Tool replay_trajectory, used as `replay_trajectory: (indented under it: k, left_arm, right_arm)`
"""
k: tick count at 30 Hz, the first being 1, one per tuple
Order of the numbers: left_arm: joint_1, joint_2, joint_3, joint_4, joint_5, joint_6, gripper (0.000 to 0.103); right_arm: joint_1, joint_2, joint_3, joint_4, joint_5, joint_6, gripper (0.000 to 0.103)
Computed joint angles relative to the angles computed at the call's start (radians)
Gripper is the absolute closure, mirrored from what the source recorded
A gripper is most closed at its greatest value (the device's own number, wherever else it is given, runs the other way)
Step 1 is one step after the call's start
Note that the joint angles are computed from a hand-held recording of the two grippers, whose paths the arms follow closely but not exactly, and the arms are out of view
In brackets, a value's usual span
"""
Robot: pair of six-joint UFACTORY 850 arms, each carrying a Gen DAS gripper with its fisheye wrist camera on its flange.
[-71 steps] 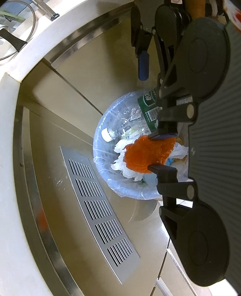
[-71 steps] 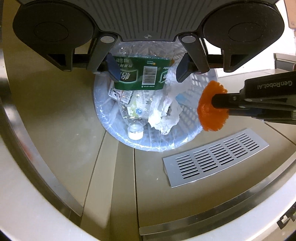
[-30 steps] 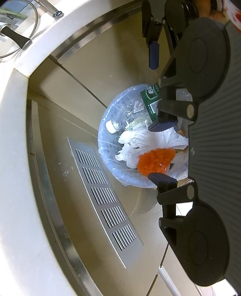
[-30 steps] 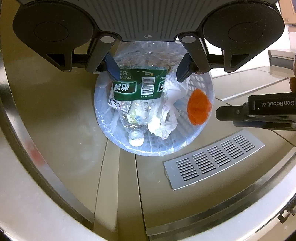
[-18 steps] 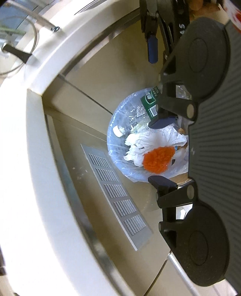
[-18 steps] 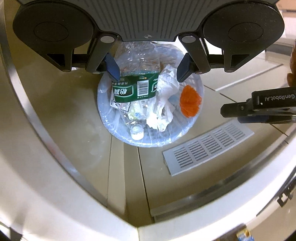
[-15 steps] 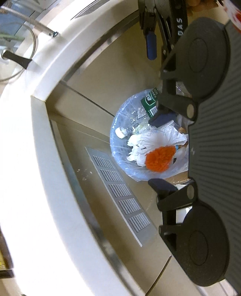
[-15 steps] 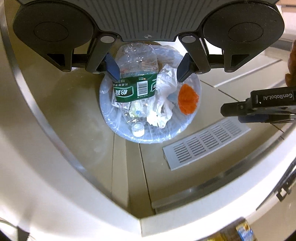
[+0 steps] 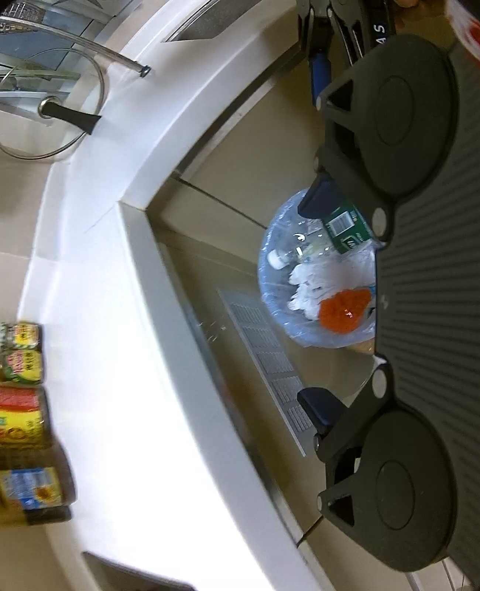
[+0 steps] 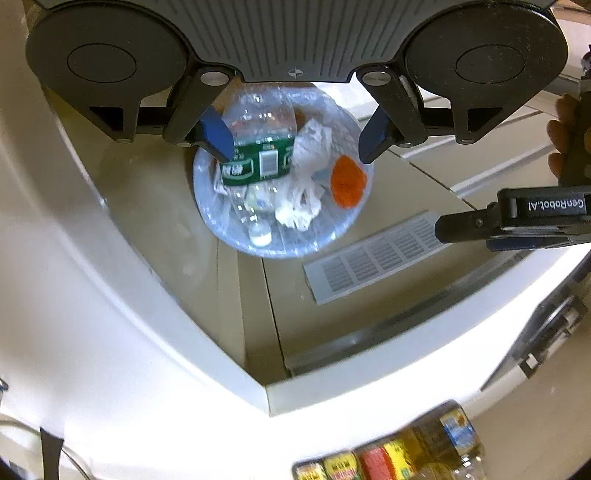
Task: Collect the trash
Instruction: 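Raise both open tools up away from the wastebasket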
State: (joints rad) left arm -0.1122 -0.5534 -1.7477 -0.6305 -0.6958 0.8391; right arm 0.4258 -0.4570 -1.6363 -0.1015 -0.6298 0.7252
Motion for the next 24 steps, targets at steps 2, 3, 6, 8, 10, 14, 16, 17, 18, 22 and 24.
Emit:
replay_trajectory:
  k: [2, 3, 6, 8, 10, 14, 16, 17, 18, 22, 24]
  left_arm:
    - [0.001, 0.018, 0.020, -0.017, 0.013, 0.001, 0.004]
    - [0.001, 0.027, 0.029, -0.015, 0.018, -0.004, 0.003]
    - [-0.002, 0.060, 0.067, 0.010, 0.055, -0.018, 0.000]
    - [0.001, 0.068, 0.073, 0.015, 0.052, -0.015, 0.000]
    - [0.006, 0.067, 0.063, 0.034, 0.028, -0.019, 0.000]
    - [0.033, 0.059, 0.039, -0.020, -0.036, 0.071, 0.000]
    - [0.052, 0.064, 0.039, -0.068, -0.058, 0.145, 0.000]
    - [0.062, 0.067, 0.040, -0.092, -0.068, 0.188, 0.000]
    - [0.072, 0.070, 0.039, -0.108, -0.079, 0.226, 0.000]
    - [0.115, 0.067, 0.018, -0.140, -0.156, 0.329, 0.000]
    - [0.134, 0.067, 0.010, -0.135, -0.187, 0.358, 0.000]
  right_arm:
    - [-0.001, 0.008, 0.010, 0.007, 0.020, -0.009, 0.026]
    - [-0.002, 0.013, 0.015, 0.011, 0.027, -0.014, 0.026]
    - [0.002, 0.027, 0.029, 0.024, 0.040, -0.030, 0.025]
    - [0.010, 0.036, 0.035, 0.008, 0.045, -0.013, 0.025]
    - [0.022, 0.046, 0.040, -0.035, 0.043, 0.038, 0.024]
    - [0.058, 0.067, 0.046, -0.191, 0.024, 0.236, 0.022]
    - [0.085, 0.073, 0.046, -0.300, 0.005, 0.377, 0.021]
    - [0.101, 0.073, 0.043, -0.354, -0.011, 0.452, 0.020]
    - [0.118, 0.071, 0.036, -0.405, -0.034, 0.527, 0.020]
    - [0.194, 0.049, -0.006, -0.569, -0.146, 0.805, 0.018]
    - [0.233, 0.025, -0.048, -0.608, -0.221, 0.893, 0.018]
